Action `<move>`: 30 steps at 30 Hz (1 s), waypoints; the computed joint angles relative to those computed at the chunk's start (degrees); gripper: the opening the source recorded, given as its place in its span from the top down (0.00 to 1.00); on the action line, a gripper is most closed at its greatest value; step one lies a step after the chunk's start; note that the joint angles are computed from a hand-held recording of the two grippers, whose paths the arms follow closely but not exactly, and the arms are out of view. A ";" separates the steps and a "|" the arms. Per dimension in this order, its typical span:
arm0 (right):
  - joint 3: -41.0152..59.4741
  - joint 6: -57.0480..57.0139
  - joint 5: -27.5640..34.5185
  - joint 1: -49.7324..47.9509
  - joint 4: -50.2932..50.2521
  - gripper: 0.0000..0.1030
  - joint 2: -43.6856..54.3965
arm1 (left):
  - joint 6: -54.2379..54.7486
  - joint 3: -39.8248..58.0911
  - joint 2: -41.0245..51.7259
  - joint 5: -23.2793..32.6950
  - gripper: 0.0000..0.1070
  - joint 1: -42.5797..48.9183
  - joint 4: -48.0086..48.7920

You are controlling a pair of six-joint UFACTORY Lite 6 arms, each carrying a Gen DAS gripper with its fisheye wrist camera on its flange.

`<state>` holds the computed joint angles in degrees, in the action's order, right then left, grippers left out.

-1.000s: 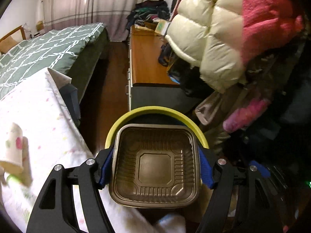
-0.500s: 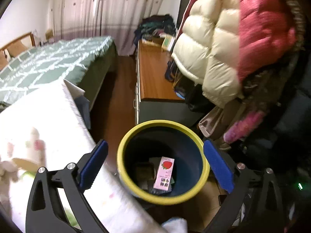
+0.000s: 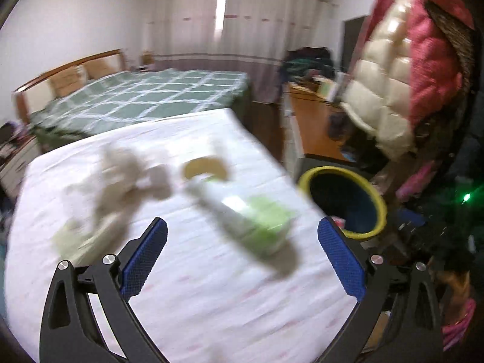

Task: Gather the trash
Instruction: 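Reach the right gripper to the green-labelled bottle and grasp it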

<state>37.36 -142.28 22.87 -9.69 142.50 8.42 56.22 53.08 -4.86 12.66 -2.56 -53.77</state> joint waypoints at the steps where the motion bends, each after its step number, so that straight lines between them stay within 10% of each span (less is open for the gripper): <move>1: 1.08 -0.39 -0.92 2.09 1.00 0.43 0.11 | 2.50 -1.84 -1.58 0.31 0.08 2.58 -1.75; 8: 13.94 -2.71 -7.90 17.99 7.46 0.43 5.55 | 22.61 -8.00 -4.69 8.14 0.08 26.04 -15.74; 12: 23.76 10.16 -10.76 23.59 -4.84 0.43 12.47 | 31.24 -7.75 -1.72 13.11 0.08 34.26 -21.36; 18: 32.93 19.98 -13.65 28.89 -14.82 0.26 19.30 | 35.89 -7.01 1.91 16.74 0.08 38.17 -24.73; 30: 43.73 41.47 -17.08 31.80 -36.89 0.31 31.16 | 38.17 -7.50 3.71 17.94 0.08 39.07 -26.59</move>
